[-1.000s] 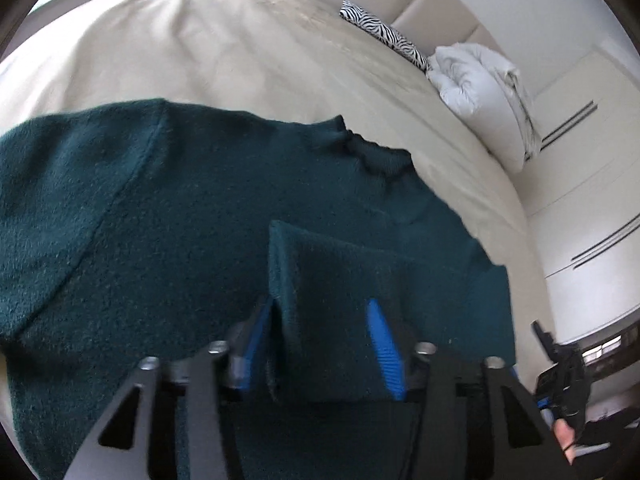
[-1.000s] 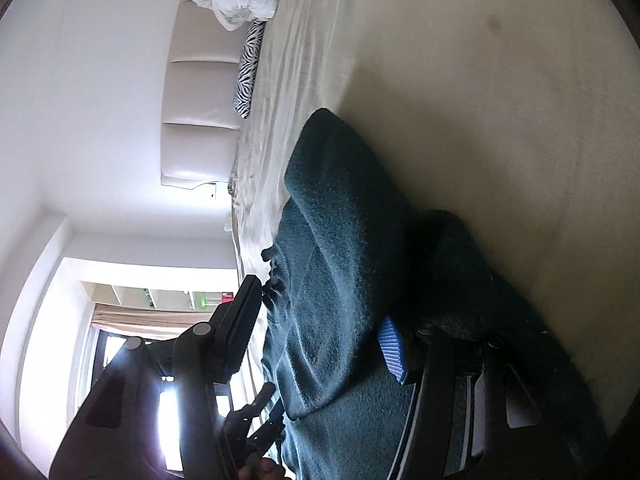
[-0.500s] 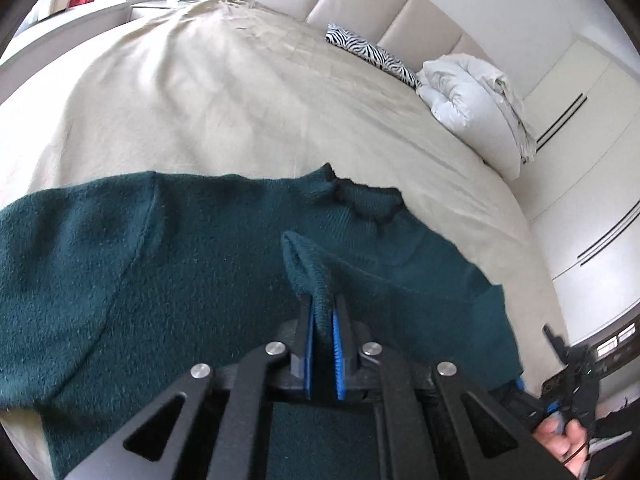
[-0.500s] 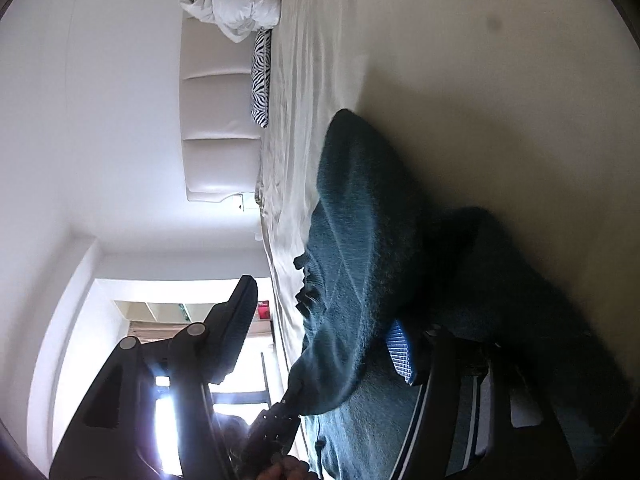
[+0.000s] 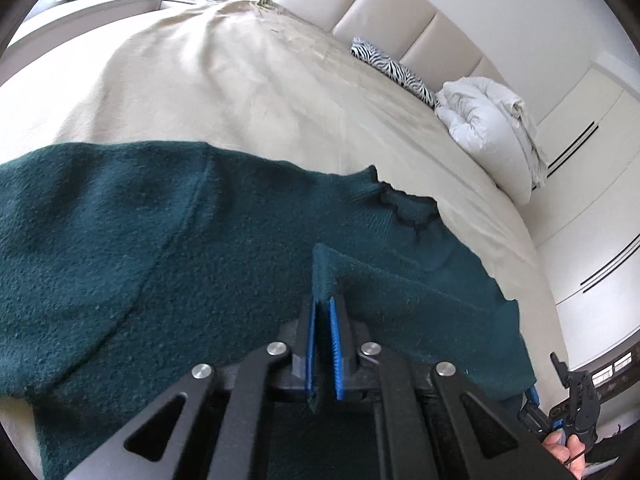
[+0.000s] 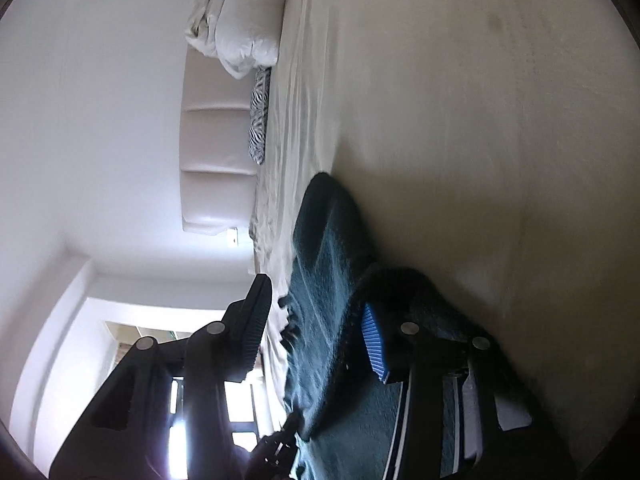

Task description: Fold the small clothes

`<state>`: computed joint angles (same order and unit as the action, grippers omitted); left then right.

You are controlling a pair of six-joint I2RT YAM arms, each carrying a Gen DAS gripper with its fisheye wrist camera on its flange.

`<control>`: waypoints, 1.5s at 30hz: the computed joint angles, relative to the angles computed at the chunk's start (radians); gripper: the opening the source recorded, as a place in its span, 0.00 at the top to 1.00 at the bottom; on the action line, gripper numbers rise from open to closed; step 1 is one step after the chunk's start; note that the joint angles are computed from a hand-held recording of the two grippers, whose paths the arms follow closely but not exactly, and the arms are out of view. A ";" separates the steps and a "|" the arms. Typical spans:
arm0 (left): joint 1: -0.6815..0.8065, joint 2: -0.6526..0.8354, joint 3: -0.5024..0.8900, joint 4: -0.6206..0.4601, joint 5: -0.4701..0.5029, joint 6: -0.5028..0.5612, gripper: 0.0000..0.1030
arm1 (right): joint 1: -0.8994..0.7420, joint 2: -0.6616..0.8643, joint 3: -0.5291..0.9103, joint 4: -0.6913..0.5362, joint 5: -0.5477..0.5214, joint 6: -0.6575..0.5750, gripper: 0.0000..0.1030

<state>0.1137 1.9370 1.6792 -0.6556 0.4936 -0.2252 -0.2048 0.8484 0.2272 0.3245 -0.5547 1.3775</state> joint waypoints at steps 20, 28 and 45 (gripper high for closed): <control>-0.101 0.085 0.162 -0.117 -0.080 0.124 0.69 | 0.052 0.461 0.636 -0.589 -0.171 -0.544 0.44; -0.080 0.033 0.020 -0.013 -0.139 0.128 0.96 | -0.052 0.683 0.631 -0.288 -0.190 -0.413 0.46; -0.041 -0.151 -0.208 0.155 -0.173 0.016 0.90 | 0.045 0.567 0.746 -0.672 -0.212 -0.668 0.38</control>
